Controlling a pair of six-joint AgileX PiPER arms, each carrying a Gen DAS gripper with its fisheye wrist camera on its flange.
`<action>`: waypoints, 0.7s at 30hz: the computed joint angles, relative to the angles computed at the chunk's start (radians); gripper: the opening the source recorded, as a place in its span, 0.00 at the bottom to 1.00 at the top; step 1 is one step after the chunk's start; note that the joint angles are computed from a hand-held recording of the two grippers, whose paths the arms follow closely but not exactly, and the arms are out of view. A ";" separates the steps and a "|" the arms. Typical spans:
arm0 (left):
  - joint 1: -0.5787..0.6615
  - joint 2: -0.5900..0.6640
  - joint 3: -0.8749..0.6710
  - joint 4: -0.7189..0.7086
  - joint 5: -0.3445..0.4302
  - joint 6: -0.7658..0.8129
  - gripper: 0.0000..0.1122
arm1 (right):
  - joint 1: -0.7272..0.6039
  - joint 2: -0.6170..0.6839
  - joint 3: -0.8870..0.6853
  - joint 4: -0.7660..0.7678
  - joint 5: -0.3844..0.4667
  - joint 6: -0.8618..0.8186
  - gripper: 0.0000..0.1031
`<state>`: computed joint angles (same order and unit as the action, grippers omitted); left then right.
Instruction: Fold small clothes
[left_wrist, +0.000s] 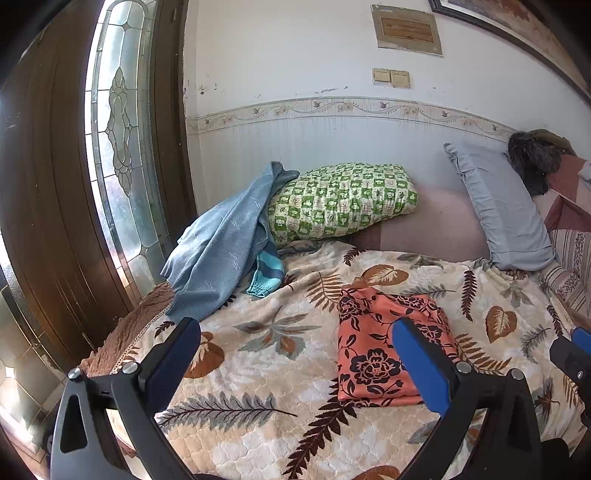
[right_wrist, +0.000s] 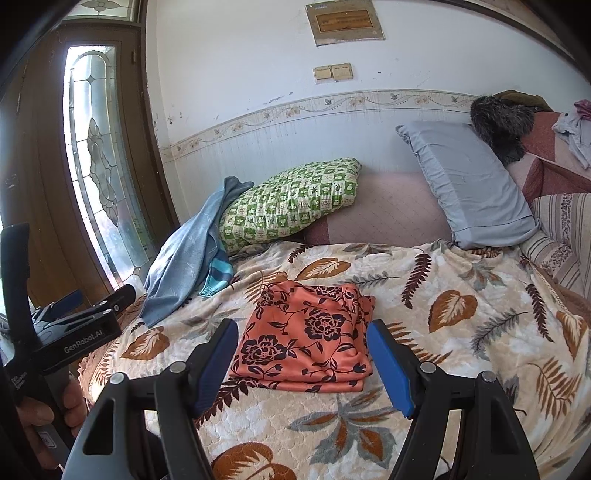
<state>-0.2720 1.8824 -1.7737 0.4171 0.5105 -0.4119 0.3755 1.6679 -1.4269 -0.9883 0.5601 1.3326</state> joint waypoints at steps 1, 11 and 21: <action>0.000 0.003 -0.001 -0.004 0.003 0.007 0.92 | -0.002 0.004 -0.003 0.010 -0.002 -0.009 0.74; 0.016 0.014 -0.017 -0.084 0.033 0.096 0.92 | 0.006 0.052 -0.067 0.082 0.009 -0.093 0.74; 0.031 -0.007 -0.008 -0.108 0.024 0.118 0.92 | 0.033 0.081 -0.117 0.098 0.032 -0.136 0.74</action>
